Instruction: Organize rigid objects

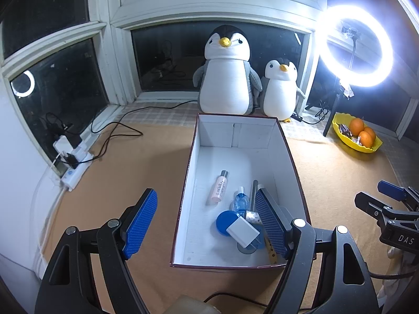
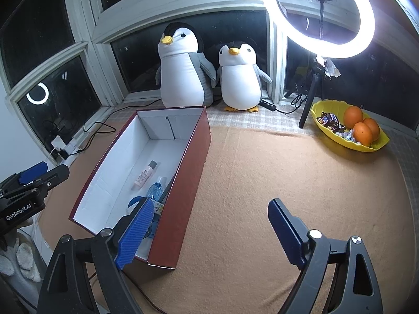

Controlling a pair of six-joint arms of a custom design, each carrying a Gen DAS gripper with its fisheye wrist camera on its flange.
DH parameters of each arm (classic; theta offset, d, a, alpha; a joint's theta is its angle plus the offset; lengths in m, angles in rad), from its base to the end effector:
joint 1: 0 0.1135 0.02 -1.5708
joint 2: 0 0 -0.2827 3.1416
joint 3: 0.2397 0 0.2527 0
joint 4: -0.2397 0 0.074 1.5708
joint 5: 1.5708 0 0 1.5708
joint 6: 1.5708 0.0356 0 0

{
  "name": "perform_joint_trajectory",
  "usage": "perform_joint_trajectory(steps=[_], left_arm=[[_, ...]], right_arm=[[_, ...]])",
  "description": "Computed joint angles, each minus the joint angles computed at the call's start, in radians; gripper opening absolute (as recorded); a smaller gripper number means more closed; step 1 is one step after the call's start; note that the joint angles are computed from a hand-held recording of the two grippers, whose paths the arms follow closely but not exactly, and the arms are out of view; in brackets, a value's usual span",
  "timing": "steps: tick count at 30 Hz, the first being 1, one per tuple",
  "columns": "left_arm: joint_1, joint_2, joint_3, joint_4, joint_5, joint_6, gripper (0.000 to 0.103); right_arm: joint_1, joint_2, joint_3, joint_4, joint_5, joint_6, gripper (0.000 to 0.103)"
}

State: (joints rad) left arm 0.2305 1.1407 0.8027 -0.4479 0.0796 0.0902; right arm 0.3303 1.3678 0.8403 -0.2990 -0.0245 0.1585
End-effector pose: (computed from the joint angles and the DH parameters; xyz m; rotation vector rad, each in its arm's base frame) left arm 0.2255 0.0500 0.2682 -0.1263 2.3510 0.0630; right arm 0.2642 0.0915 0.2381 -0.2185 2.4029 0.2566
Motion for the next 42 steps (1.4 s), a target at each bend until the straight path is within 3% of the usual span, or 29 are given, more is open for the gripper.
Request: perform_joint_trajectory(steps=[42], left_arm=[[-0.01, 0.006, 0.001, 0.004, -0.018, -0.009, 0.079]], right_arm=[[-0.007, 0.022, 0.002, 0.0, 0.002, -0.01, 0.086]])
